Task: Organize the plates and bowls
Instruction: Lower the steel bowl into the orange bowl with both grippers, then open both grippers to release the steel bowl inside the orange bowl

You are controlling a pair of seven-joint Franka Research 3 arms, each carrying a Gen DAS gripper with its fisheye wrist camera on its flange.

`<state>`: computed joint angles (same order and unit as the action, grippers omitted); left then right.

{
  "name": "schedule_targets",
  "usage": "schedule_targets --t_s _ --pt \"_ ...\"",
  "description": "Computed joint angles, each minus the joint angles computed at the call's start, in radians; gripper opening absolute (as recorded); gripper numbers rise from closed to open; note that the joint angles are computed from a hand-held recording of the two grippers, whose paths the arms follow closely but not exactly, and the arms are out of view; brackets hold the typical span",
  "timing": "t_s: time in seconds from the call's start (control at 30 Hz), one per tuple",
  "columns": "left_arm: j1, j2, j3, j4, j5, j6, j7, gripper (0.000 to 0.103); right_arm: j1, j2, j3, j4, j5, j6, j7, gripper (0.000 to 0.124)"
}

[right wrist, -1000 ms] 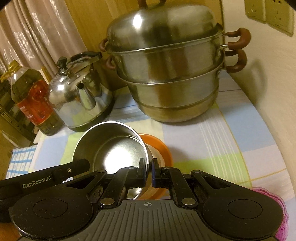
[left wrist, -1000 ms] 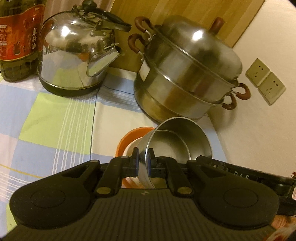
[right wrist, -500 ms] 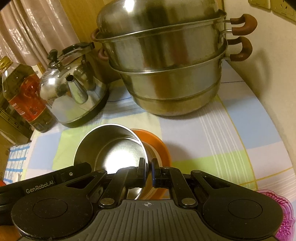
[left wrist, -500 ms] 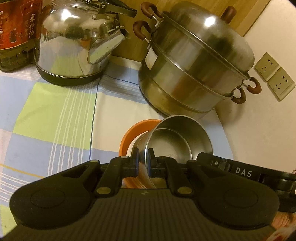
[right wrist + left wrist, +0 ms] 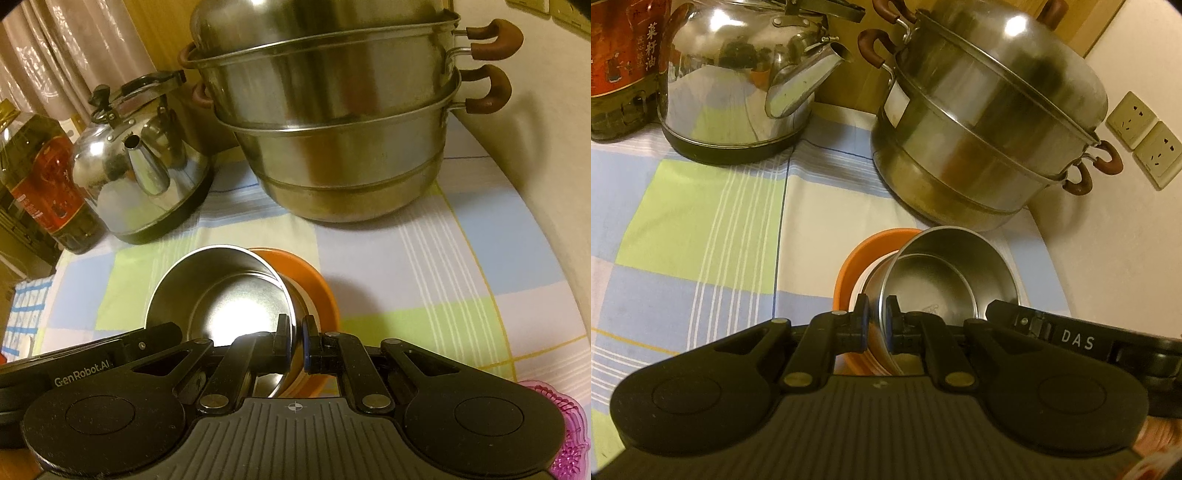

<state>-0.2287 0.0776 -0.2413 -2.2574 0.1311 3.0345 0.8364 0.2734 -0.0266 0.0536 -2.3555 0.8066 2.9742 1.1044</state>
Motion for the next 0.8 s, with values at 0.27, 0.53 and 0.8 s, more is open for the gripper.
schedule_targets --t_s 0.27,0.53,0.8 --pt "-0.002 0.008 0.002 0.008 0.008 -0.014 -0.008 0.007 -0.004 0.013 0.0 0.011 0.021 -0.015 -0.017 0.007" --pt "-0.01 -0.005 0.02 -0.008 0.069 0.007 -0.066 0.009 -0.003 0.016 0.004 0.021 0.162 -0.025 -0.133 0.013" --pt "-0.011 -0.038 0.033 -0.024 0.174 0.031 -0.153 0.01 0.009 -0.016 -0.004 0.017 0.355 -0.006 -0.269 0.016"
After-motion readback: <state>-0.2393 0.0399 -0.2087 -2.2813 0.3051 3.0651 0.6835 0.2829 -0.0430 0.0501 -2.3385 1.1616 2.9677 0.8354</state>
